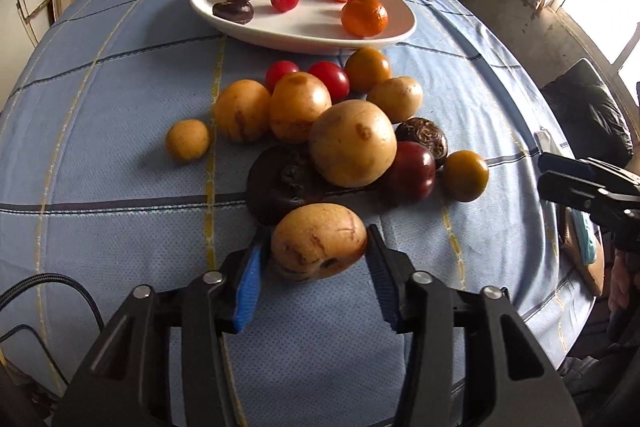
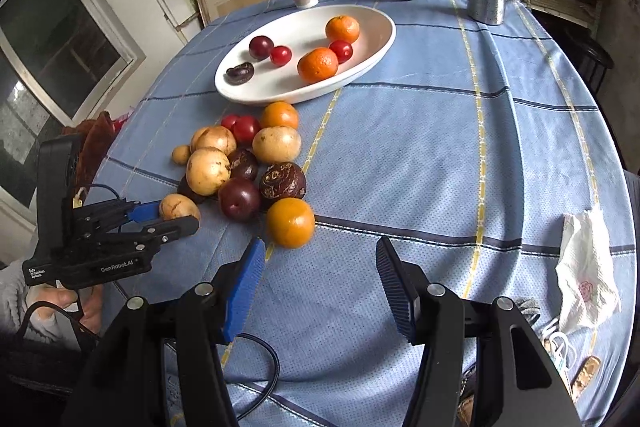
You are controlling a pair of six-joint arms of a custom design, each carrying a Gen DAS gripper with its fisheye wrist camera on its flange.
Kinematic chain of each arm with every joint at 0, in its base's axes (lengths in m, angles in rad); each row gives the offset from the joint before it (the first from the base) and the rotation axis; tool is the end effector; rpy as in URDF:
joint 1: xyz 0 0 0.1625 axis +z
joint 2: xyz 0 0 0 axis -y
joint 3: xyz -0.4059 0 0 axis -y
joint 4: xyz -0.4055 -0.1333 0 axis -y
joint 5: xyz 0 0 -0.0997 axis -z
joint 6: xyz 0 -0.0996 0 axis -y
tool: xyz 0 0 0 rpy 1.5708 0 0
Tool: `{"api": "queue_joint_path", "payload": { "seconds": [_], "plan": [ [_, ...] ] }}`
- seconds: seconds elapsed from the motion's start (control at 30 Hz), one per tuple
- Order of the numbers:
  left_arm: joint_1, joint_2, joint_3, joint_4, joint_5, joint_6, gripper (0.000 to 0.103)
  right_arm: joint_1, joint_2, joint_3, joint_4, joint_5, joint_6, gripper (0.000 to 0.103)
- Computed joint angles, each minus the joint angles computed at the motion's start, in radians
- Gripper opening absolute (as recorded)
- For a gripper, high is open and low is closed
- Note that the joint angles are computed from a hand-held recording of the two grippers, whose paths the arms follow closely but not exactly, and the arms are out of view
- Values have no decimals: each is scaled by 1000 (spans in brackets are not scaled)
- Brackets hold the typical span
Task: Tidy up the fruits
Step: 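Grasp a potato with the left tool while the right tool grasps a tangerine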
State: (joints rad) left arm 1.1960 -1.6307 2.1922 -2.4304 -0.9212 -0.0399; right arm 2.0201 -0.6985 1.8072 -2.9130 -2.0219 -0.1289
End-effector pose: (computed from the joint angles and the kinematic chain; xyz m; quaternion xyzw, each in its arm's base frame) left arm 0.0199 -0.4780 0.3052 0.1095 0.9320 -0.2027 0.2798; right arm 0.3456 -0.5098 -0.0036 0.2510 -0.9353 0.1475 0.2012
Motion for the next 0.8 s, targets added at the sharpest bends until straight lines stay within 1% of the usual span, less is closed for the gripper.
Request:
{"api": "queue_joint_path", "payload": {
  "seconds": [0.23,0.37,0.47,0.5,0.57,0.63,0.67,0.8],
  "plan": [
    [-10,-34,14,2,31,-2,44,-3,92,-95,76,6,-40,58],
    [-9,-62,13,26,50,-2,44,-3,127,-127,85,5,-45,58],
    [-2,-87,12,47,62,1,44,-8,144,-144,95,4,-31,58],
    [0,-91,10,50,64,1,44,-7,149,-143,77,3,-35,58],
    [7,-99,6,57,66,0,44,-7,155,-148,68,-1,-34,53],
    [13,-102,2,61,65,2,44,-10,154,-147,68,8,-28,40],
    [15,-102,1,62,63,5,44,-13,150,-143,65,15,-19,38],
    [22,-85,-16,49,47,28,44,-18,125,-109,50,29,14,38]
  ]
}}
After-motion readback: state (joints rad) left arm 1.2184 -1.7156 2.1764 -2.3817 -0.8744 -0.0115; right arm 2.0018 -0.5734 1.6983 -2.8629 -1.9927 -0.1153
